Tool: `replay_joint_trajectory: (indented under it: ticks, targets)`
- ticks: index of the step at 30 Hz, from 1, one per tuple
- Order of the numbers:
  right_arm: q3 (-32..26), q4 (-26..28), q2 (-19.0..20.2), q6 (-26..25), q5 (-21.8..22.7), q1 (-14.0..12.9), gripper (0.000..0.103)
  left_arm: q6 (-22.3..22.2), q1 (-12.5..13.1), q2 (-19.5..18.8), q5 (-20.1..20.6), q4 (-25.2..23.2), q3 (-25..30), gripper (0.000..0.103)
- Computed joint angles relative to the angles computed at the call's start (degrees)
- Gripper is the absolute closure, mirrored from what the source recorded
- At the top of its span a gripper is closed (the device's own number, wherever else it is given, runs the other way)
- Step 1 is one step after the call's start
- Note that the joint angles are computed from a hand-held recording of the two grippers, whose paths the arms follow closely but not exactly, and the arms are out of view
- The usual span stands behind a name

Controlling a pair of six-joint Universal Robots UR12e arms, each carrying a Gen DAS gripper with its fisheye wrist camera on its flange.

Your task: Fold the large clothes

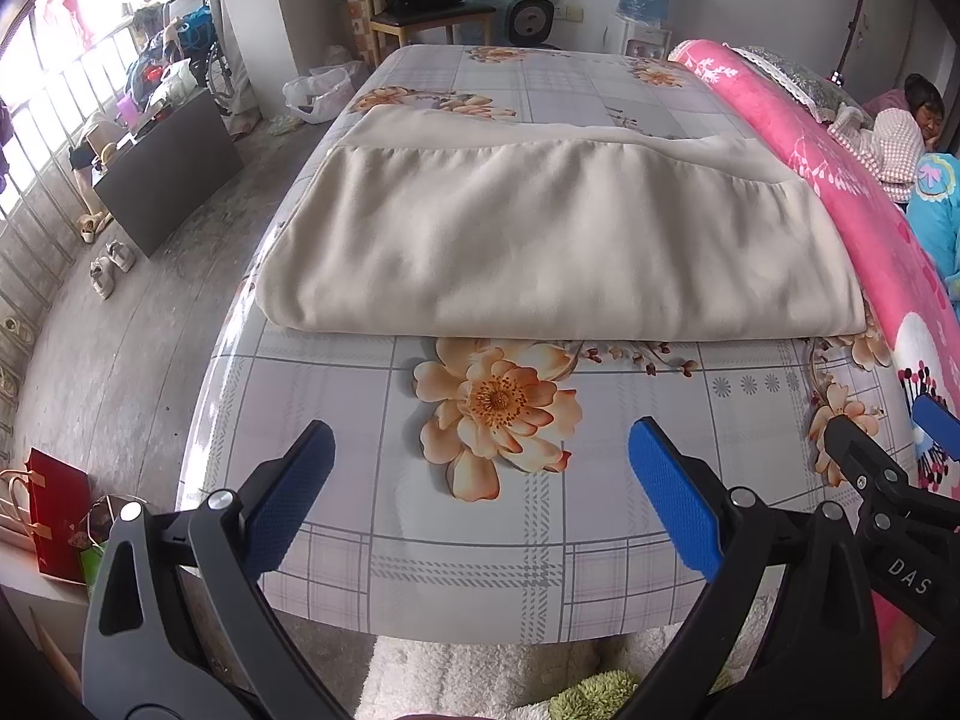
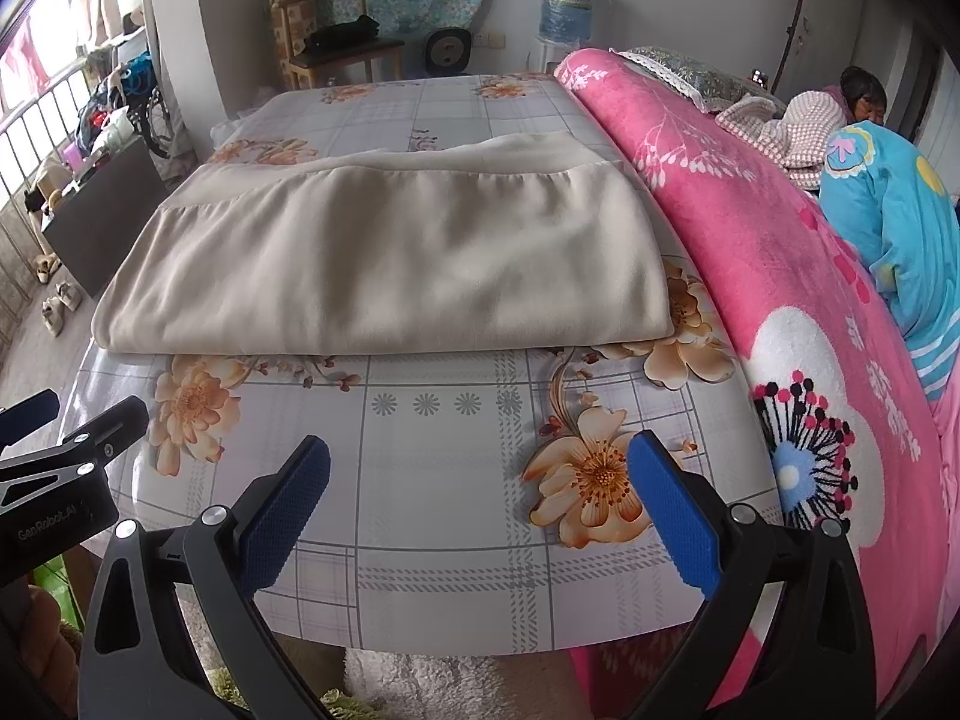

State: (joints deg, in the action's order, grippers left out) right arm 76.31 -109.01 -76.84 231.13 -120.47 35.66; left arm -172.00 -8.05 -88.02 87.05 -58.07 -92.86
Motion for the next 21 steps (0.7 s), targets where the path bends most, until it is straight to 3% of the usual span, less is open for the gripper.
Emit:
replay_joint_trajectory:
  ticks: [21]
  targets:
    - [-0.31, 0.35, 0.12, -0.13, -0.11, 0.05, 0.006, -0.18, 0.08, -0.11, -0.1, 0.32, 0.11, 0.008]
